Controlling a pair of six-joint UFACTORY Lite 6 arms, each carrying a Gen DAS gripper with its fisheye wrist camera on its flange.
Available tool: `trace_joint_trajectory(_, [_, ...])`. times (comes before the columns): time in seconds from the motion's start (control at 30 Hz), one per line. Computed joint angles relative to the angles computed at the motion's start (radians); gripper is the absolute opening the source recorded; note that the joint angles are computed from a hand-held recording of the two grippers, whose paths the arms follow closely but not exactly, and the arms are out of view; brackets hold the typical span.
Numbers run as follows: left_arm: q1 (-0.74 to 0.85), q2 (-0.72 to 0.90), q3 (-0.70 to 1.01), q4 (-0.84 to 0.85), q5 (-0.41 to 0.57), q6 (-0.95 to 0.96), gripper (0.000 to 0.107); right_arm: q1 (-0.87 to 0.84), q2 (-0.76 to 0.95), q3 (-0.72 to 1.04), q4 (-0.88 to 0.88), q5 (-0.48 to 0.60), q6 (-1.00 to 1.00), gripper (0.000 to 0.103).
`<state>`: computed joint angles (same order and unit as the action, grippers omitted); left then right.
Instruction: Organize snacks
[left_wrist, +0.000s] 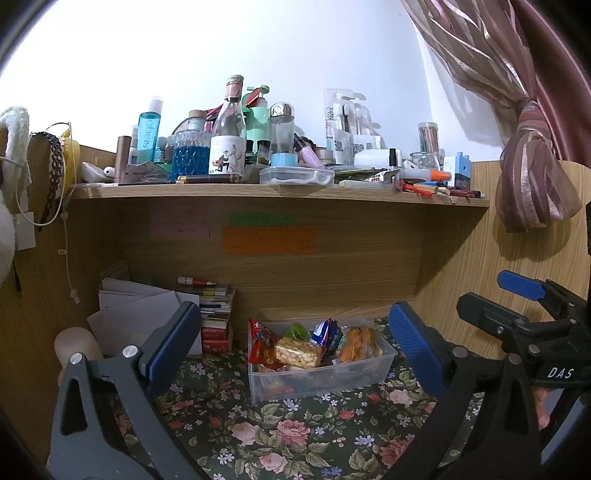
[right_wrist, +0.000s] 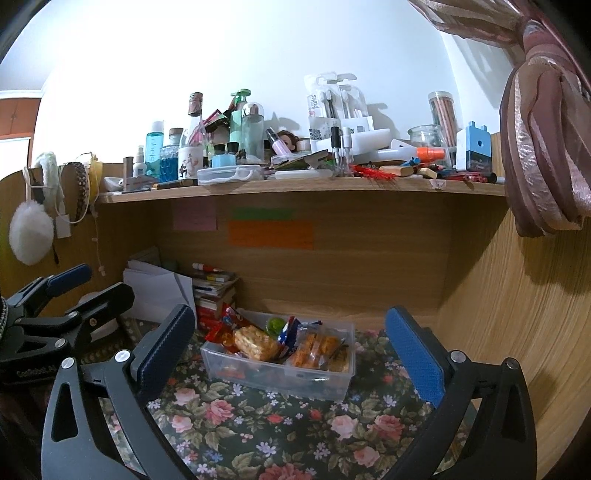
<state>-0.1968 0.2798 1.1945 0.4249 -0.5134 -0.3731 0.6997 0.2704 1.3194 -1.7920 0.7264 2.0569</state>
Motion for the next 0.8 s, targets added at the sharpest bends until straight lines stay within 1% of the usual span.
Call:
trace_joint_trajectory(0.13, [0.002, 0.004, 0.003, 0.004, -0.001, -0.003, 0.103, -0.005, 0.000, -0.001, -0.002, -0.007, 0.001, 0.103])
trace_joint_trajectory(0.17, [0.008, 0.012, 0.012, 0.027, -0.002, -0.021, 0.103, -0.005, 0.001, 0.000, -0.002, -0.008, 0.001, 0.103])
trace_joint_trajectory(0.8, [-0.004, 0.035, 0.026, 0.006, -0.003, 0.005, 0.103, -0.017, 0.005, -0.006, -0.019, -0.021, 0.023, 0.103])
